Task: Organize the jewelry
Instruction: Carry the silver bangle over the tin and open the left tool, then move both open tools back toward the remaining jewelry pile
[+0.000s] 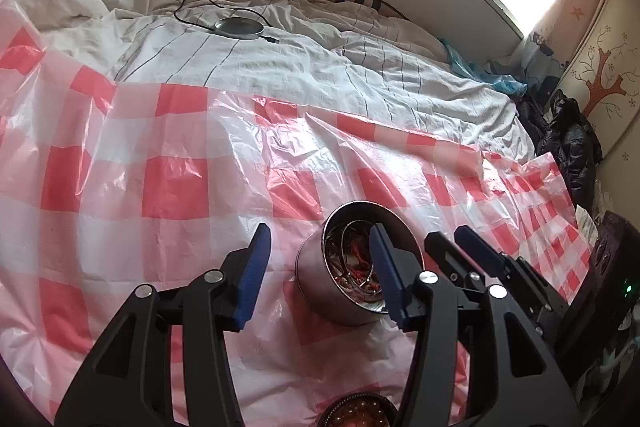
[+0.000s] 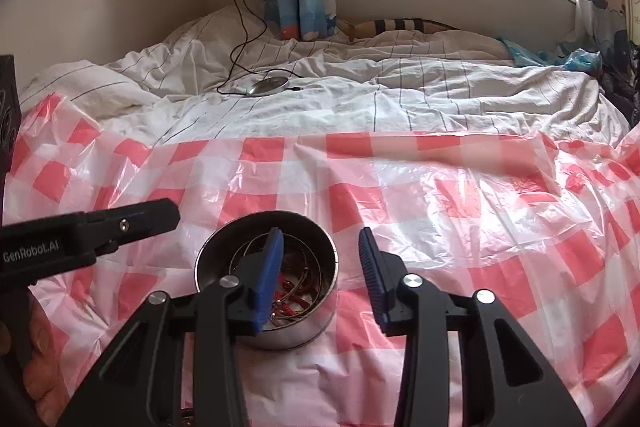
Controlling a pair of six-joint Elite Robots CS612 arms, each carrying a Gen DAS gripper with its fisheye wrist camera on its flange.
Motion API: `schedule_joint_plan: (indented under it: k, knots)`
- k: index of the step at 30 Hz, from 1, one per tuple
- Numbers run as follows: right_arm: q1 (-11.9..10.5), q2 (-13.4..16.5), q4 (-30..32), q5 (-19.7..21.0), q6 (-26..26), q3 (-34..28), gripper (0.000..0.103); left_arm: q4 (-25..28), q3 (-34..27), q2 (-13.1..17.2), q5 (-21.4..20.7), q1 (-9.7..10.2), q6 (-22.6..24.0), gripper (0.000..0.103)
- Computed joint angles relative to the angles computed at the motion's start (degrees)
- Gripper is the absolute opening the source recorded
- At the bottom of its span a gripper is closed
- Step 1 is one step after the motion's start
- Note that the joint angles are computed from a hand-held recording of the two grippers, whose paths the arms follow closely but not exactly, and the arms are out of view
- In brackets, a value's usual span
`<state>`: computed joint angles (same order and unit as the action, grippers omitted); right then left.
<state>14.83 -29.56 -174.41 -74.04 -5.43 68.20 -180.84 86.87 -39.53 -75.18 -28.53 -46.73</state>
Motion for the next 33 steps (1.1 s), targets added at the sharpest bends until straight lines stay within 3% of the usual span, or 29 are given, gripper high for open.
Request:
schedule_joint_plan:
  k: [3, 6, 11, 16, 20, 25, 33]
  knots:
    - [-0.9, -1.8, -3.4, 1.5, 1.4, 2.9, 0.042, -0.3, 1.0, -0.6, 0.2, -0.63, 1.0, 0.058]
    - [-1.9, -3.9, -6.5, 3.3, 2.7, 6.6, 0.057, -1.0, 3.3, -1.7, 0.7, -1.52, 1.3, 0.063]
    - [-3.7, -7.6, -9.9, 4.8, 3.9, 14.3, 0.072, -0.4, 7.9, -3.7, 1.7, -2.74, -1.7, 0.067]
    - [-5.8, -10.6, -12.8, 3.4, 8.3, 21.1, 0.083, -3.3, 13.2, -5.9, 5.4, -4.76, -6.4, 0.072]
    - [-6.6, -12.0, -9.6, 0.1, 10.5, 24.0, 0.084, -6.0, 15.9, -6.8, 6.5, -6.20, -8.6, 0.076]
    - [-6.2, -12.7, -12.0, -2.0, 11.9, 26.0, 0.084, -5.7, 16.9, -7.4, 7.6, -7.21, -8.5, 0.079]
    - [-5.0, -13.2, -11.2, -0.5, 11.7, 26.9, 0.088, -4.2, 18.6, -8.7, 7.3, -7.80, -8.5, 0.083]
